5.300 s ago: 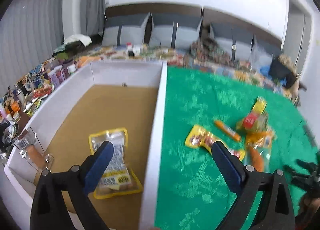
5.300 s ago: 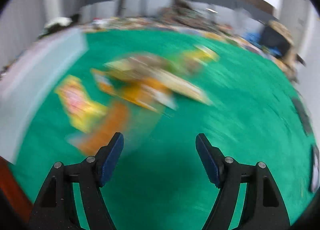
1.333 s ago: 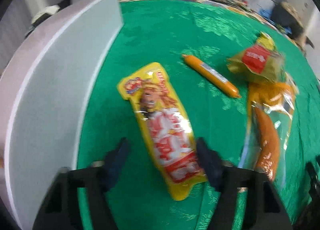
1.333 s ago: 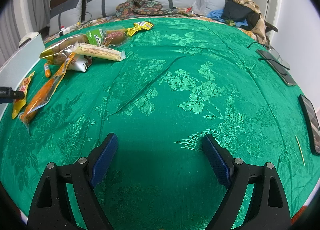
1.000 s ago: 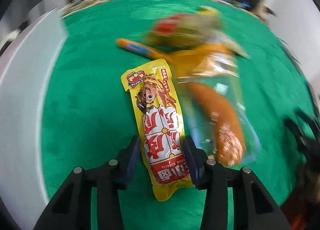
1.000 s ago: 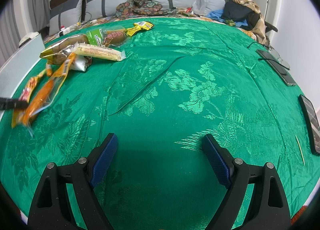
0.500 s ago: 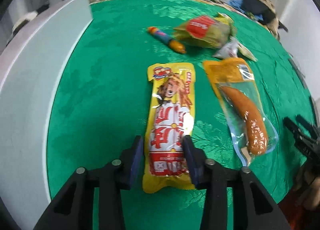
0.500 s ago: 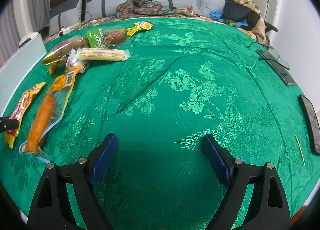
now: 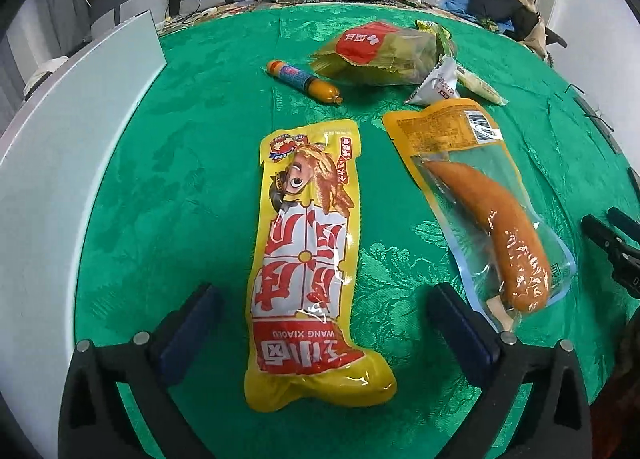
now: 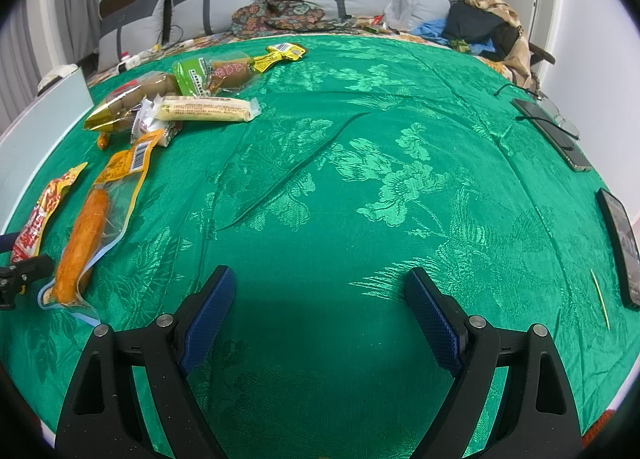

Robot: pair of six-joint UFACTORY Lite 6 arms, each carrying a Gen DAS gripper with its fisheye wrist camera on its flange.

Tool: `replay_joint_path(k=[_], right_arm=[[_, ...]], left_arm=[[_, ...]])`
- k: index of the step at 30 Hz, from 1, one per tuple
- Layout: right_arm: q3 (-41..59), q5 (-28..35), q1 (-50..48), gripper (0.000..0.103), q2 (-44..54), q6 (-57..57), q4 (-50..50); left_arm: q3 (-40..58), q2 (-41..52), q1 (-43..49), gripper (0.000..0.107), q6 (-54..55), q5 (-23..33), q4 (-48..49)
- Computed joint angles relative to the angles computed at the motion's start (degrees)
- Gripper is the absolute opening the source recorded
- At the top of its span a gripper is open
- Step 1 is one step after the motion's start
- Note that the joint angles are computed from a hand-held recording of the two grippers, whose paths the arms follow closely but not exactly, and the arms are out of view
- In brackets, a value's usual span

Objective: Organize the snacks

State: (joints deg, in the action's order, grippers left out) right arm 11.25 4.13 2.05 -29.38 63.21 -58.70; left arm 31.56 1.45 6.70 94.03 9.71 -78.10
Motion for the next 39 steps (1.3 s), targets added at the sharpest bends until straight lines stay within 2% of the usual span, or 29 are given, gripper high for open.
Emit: replay_joint_path(k=[6,14,21,28,35,39], right_arm=[[-0.04,0.02,0.02,0.09,-0.08,-0.27,0.28],[-0.03,0.09,0.05,0.09,-0.15,-0.99,1.0],[-0.09,0.09,-0.01,0.09,-0.27,-1.7,1.66],[-0.13,0.11,-0.03,0.09,-0.36,-1.95,1.88],[-0.23,0.05,-0.12,0.09,-0.54,-3.1,2.96],[-0.25,0.1,-0.05,0.09,-0.59,-3.11,3.01]], left_arm=[[-1.8,-2.0,0.34,0.103,-0.13,-0.75,-1.08],[-3.24,-2.96,0.83,0.103,8.95,-1.03,-10.27],[-3.21,-3.23,1.59,0.103,4.85,-1.61,-6.91],[-2.08,-2.09,6.67,0.103,3.93,-0.45,-4.23],[-2.4,-2.28,7.4,0.103,5.76,-0.1,-5.37],[-2.19,-2.16,8.17,0.103,4.25,0.72,-2.51]])
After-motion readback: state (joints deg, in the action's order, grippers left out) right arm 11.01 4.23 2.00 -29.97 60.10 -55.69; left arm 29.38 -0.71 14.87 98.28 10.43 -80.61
